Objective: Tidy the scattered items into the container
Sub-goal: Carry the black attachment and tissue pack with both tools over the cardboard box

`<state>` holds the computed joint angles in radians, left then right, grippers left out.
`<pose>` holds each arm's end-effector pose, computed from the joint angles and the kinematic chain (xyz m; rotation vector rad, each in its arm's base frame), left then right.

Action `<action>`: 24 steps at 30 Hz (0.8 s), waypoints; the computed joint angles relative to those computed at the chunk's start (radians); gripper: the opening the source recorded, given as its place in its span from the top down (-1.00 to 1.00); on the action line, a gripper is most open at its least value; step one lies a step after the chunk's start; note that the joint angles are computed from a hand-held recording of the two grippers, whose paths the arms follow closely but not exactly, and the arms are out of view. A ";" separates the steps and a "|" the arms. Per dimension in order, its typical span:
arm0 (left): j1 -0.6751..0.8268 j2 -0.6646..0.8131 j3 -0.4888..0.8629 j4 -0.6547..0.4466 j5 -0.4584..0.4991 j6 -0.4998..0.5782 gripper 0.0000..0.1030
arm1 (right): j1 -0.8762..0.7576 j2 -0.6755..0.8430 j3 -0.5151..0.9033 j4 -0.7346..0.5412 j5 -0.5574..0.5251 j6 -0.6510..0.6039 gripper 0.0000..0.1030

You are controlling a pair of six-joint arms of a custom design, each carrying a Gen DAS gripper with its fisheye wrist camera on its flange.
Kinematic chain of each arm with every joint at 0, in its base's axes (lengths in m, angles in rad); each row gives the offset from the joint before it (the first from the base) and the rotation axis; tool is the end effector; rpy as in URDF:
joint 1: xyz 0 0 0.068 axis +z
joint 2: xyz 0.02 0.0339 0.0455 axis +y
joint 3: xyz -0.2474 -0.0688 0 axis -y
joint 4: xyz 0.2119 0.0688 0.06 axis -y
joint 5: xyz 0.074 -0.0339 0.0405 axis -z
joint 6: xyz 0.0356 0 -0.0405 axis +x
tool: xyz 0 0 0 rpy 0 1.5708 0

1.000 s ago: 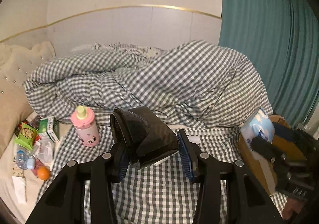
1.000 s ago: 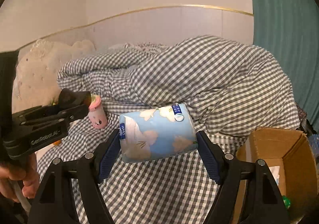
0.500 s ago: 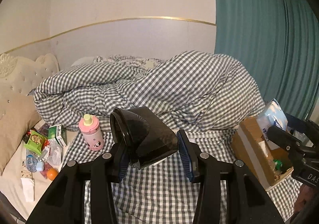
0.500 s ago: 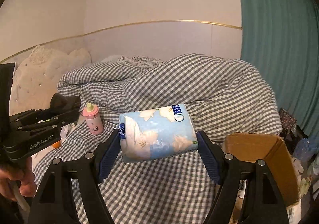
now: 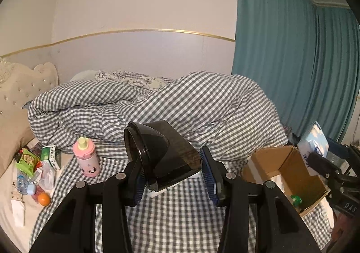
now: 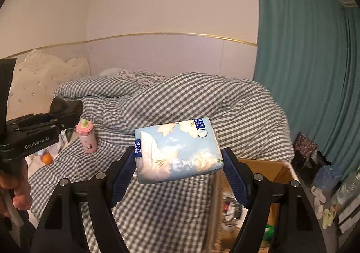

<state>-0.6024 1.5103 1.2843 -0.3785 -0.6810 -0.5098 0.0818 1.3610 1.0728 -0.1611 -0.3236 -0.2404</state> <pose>0.2670 -0.1564 0.3137 -0.2780 2.0093 0.0478 0.2839 0.0346 0.3060 -0.5210 1.9333 0.2250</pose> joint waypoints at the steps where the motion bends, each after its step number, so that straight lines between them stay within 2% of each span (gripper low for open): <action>1: -0.006 0.006 0.005 0.006 0.001 0.001 0.12 | -0.017 -0.003 0.006 -0.005 -0.009 -0.003 -0.45; 9: -0.073 0.118 0.119 0.023 -0.008 0.002 0.12 | -0.170 0.000 0.039 -0.038 -0.100 -0.027 -0.45; 24: -0.176 0.371 0.436 -0.033 -0.008 0.019 0.12 | -0.453 0.066 0.107 -0.086 -0.259 -0.067 -0.46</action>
<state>-0.7783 1.8815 1.7200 -0.4116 -0.6886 -0.4912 -0.3708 1.4268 1.1800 -0.2466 -0.5824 -0.3073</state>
